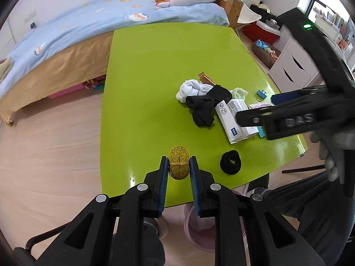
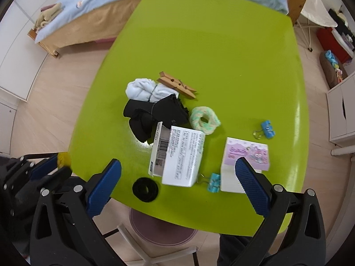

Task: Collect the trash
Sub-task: 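Hold the yellow trinket in the left tool while the right tool grasps the white medicine box, then carry both items to the pink wastebasket while opening the left tool to drop the trinket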

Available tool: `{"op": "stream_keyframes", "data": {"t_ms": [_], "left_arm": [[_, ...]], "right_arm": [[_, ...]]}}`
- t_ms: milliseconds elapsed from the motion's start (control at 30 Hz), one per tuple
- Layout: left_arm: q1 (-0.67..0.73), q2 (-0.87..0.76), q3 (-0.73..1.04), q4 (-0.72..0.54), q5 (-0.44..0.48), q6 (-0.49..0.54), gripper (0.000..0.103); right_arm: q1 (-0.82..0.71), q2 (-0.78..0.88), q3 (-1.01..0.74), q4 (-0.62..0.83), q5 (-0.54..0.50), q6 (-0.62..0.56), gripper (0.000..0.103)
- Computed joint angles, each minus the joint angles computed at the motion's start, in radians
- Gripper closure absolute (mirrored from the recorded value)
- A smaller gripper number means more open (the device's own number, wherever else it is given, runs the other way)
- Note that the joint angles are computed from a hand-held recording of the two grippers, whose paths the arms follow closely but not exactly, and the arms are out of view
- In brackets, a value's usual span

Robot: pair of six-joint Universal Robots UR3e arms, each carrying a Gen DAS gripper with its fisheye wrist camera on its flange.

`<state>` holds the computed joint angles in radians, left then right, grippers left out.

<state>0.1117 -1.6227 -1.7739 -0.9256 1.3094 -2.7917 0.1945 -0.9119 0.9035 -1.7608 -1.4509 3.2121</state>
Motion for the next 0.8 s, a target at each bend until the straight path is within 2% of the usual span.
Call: {"op": "stream_keyframes", "data": {"t_ms": [167,200,333,400,533,600,800], "left_arm": [[0.012,0.003,-0.005,-0.001,-0.012,0.004,0.084],[0.014,0.004,-0.008,-0.001,-0.015,0.005,0.084],[0.022,0.004,-0.015,0.001,-0.026,0.007,0.084],[0.027,0.008,-0.022,0.002,-0.031,0.01,0.084],[0.031,0.005,-0.022,0.002,-0.036,0.013,0.084],[0.031,0.006,-0.022,0.001,-0.039,0.014,0.084],[0.018,0.009,-0.019,0.007,-0.043,0.011,0.084]], "right_arm": [[0.008,0.084,-0.093,0.069,0.002,0.007,0.005],[0.007,0.096,-0.113,0.084,0.005,0.007,0.014],[0.01,0.129,-0.15,0.107,-0.002,0.013,0.028],[0.01,0.128,-0.151,0.113,-0.006,0.012,0.044],[0.009,0.094,-0.093,0.062,-0.007,0.01,0.053],[-0.002,0.06,-0.04,0.022,0.006,0.006,0.061],[-0.007,-0.004,0.068,-0.076,0.008,0.0,0.07]]}}
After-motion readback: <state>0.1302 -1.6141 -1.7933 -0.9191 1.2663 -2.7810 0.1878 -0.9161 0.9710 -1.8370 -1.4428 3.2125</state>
